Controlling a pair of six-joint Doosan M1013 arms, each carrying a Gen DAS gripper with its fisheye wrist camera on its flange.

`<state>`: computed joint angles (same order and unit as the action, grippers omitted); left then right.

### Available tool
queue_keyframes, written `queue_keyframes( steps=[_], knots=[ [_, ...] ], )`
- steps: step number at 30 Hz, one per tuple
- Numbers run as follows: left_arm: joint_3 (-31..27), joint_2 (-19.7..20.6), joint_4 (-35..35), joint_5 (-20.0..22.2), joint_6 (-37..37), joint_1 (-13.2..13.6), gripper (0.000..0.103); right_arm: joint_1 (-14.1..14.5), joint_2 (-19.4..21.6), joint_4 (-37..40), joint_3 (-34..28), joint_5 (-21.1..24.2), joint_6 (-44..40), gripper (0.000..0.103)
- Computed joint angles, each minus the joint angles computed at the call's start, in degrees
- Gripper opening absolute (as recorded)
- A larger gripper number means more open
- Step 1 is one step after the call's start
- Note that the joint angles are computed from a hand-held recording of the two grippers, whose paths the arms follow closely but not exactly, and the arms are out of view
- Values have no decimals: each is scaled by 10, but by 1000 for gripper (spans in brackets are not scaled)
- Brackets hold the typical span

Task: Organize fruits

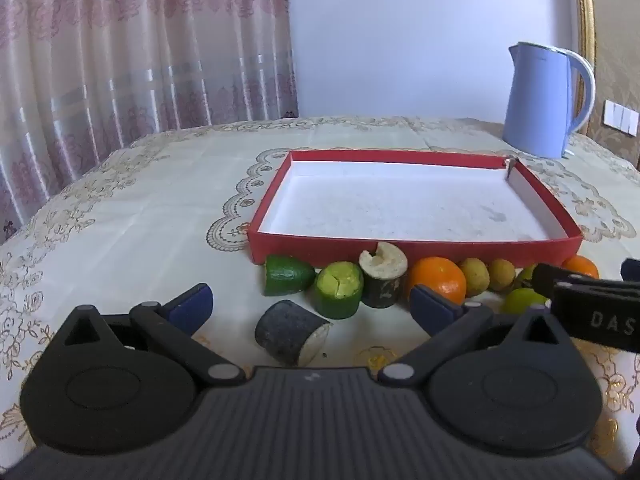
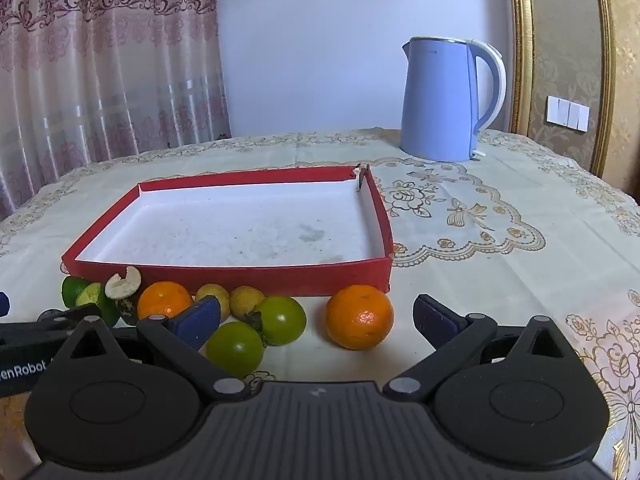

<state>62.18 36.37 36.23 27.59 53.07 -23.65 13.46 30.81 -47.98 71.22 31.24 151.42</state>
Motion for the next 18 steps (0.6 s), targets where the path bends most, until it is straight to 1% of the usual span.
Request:
queue_keyframes(
  steps=[2,4,5,7,8,11,13,16,18],
  knots=[
    [1,-1,3,-2,-5,-1,103,-1,1,11,-2,1,-9,103],
    [0,1,-21,-1,-3,3,103,-1,2,16,-4,3,-16,103],
    [10,-5,-8,-13,-17,4,103,-2,2,17,-4,3,-17,103],
    [-11,6,-25,13,7,4,103,0,0,8,1,2,-6,103],
    [-8,5,-17,10,-1,3,103,-1,1,15,-1,2,-14,103],
    [-5,5,-32,5,6,7,103,-2,-1,12,1,-2,-17,103],
    [-5,6,-28,4,-2,8,103,-3,-4,4,5,-3,-13,103],
    [-9,8,-56,10,14,10,103,-4,-3,-11,7,-4,-3,103],
    [-8,8,-68,8,15,13,103,-5,-7,-17,14,-10,6,103]
  ],
)
